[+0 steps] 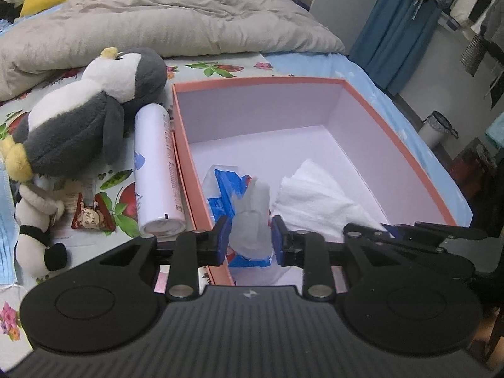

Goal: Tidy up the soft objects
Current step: 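Lower the paper towel into the pink box while the left tool lowers the cup in, then open both grippers and withdraw both tools up and away from the pink box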

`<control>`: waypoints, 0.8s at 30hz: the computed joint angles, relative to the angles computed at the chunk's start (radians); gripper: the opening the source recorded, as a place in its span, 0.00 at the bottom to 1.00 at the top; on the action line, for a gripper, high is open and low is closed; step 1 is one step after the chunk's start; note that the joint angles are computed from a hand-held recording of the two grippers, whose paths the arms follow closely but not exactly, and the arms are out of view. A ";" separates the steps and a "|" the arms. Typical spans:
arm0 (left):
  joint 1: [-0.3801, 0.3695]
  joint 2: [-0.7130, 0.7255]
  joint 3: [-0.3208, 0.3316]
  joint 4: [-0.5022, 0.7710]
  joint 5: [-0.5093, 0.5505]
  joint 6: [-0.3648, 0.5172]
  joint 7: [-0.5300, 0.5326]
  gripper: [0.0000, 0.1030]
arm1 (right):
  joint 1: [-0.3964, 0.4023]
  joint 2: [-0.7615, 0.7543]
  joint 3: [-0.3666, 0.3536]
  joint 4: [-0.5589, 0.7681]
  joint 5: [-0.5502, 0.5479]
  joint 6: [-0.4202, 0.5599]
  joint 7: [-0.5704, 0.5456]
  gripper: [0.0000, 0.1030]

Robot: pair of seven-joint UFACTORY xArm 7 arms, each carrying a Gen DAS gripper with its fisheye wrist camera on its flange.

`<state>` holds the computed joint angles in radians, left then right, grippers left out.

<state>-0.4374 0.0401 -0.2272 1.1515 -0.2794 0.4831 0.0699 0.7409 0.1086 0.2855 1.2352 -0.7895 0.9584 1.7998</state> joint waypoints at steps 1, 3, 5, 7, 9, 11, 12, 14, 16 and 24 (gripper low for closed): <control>0.002 -0.011 0.000 -0.005 -0.015 -0.003 0.006 0.34 | 0.004 0.001 0.002 0.008 -0.004 0.015 0.002 0.40; 0.005 -0.033 0.004 -0.012 -0.035 -0.004 0.016 0.42 | 0.014 -0.001 0.006 0.022 -0.019 0.040 0.007 0.43; 0.005 -0.063 0.008 -0.026 -0.036 -0.016 0.019 0.45 | 0.021 -0.010 0.011 0.030 -0.038 0.048 0.020 0.42; 0.004 -0.096 0.013 -0.040 -0.045 -0.025 0.030 0.45 | 0.032 -0.014 0.020 0.051 -0.056 0.075 0.023 0.42; 0.001 -0.134 0.021 -0.057 -0.060 -0.031 0.042 0.45 | 0.045 -0.014 0.027 0.077 -0.077 0.108 0.027 0.42; -0.005 -0.180 0.034 -0.080 -0.085 -0.037 0.064 0.45 | 0.058 -0.015 0.035 0.102 -0.099 0.137 0.035 0.42; -0.008 -0.201 0.039 -0.091 -0.093 -0.040 0.070 0.45 | 0.067 -0.014 0.040 0.117 -0.112 0.154 0.038 0.42; -0.017 -0.252 0.055 -0.119 -0.114 -0.044 0.091 0.45 | 0.090 -0.004 0.050 0.157 -0.142 0.199 0.042 0.42; -0.025 -0.303 0.072 -0.150 -0.129 -0.045 0.110 0.45 | 0.113 0.005 0.054 0.186 -0.171 0.226 0.056 0.42; -0.038 -0.529 0.155 -0.291 -0.152 -0.025 0.149 0.45 | 0.236 0.105 0.038 0.368 -0.257 0.333 0.037 0.42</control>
<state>-0.4758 -0.4891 -0.0718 0.8607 -0.4317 0.4581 0.2189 0.9770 0.2136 0.3240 1.6033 -1.0466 1.2916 1.8373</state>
